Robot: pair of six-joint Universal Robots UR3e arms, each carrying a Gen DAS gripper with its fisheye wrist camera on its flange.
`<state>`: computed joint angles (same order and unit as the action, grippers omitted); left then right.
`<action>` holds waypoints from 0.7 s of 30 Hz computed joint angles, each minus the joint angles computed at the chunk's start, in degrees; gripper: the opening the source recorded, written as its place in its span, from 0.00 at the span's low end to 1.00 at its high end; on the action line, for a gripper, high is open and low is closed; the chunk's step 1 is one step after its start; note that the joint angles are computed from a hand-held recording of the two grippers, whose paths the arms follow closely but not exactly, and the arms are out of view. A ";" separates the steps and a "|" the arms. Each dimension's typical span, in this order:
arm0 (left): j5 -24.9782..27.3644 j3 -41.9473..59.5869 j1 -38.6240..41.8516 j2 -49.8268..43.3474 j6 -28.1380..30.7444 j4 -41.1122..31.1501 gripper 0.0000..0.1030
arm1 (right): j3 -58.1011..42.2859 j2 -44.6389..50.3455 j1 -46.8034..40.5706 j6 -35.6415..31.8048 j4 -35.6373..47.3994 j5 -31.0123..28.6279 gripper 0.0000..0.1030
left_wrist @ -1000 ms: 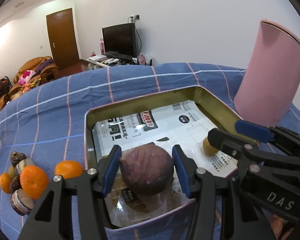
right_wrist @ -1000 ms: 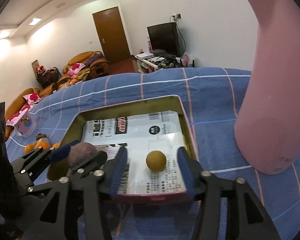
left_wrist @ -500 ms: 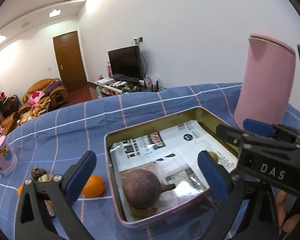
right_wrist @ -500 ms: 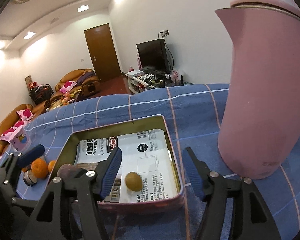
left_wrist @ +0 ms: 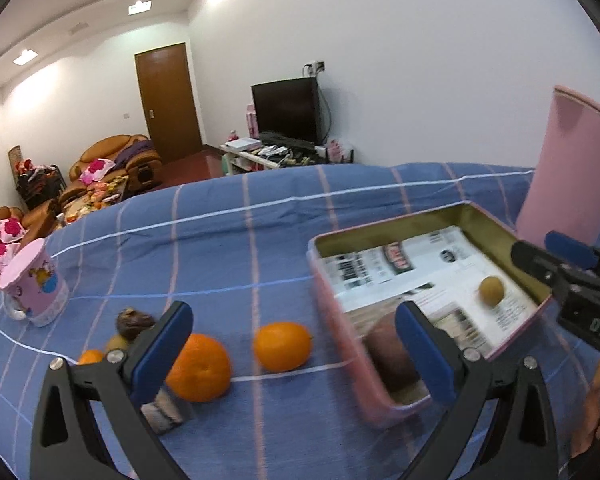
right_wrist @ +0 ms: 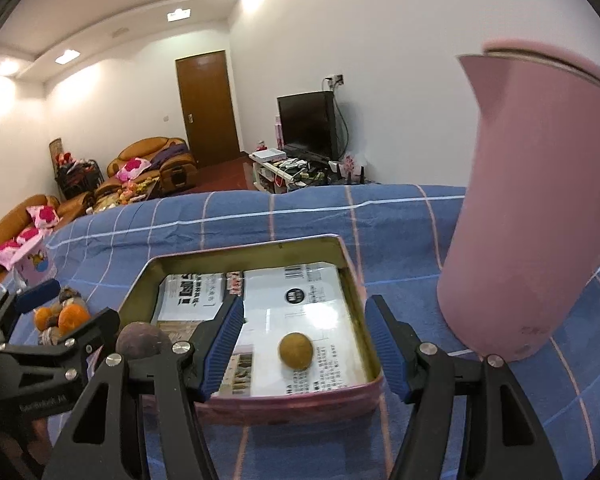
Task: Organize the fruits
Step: 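Return to the pile and grasp an orange with each tool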
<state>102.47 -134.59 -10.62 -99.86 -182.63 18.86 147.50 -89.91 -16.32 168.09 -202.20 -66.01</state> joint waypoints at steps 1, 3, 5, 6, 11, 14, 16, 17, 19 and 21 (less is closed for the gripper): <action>-0.39 -0.77 0.90 0.47 0.58 0.19 1.00 | -0.28 0.25 1.29 0.00 -0.10 -0.65 0.63; -1.82 -2.31 3.14 1.94 1.96 -0.09 1.00 | -0.91 1.15 4.11 -0.18 -1.00 -2.50 0.63; -3.51 -3.56 5.61 3.29 3.24 -0.56 1.00 | -2.00 2.60 7.98 -0.65 -2.04 -5.46 0.63; -4.60 -4.49 7.17 4.25 4.10 -0.74 1.00 | -2.45 3.16 9.31 -0.86 -2.24 -6.31 0.63; -7.78 -8.16 13.37 7.72 8.62 -0.78 1.00 | -5.53 5.63 14.23 -0.45 -1.38 -8.65 0.63; -12.57 -10.82 19.04 11.47 11.85 -2.25 1.00 | -7.92 6.95 16.56 0.21 0.56 -8.28 0.63; -16.23 -12.28 22.93 14.18 14.84 -4.27 1.00 | -9.65 8.13 18.76 -0.06 1.48 -8.91 0.63; -17.54 -12.95 24.67 15.15 16.53 -4.95 1.00 | -10.30 8.72 19.80 -0.20 1.56 -9.24 0.63; -18.33 -13.56 27.16 16.04 19.66 -6.18 1.00 | -12.40 10.06 22.29 -0.66 2.57 -9.81 0.63; -18.90 -13.84 29.18 16.52 21.20 -7.02 1.00 | -15.17 11.84 25.55 -0.86 3.64 -11.70 0.63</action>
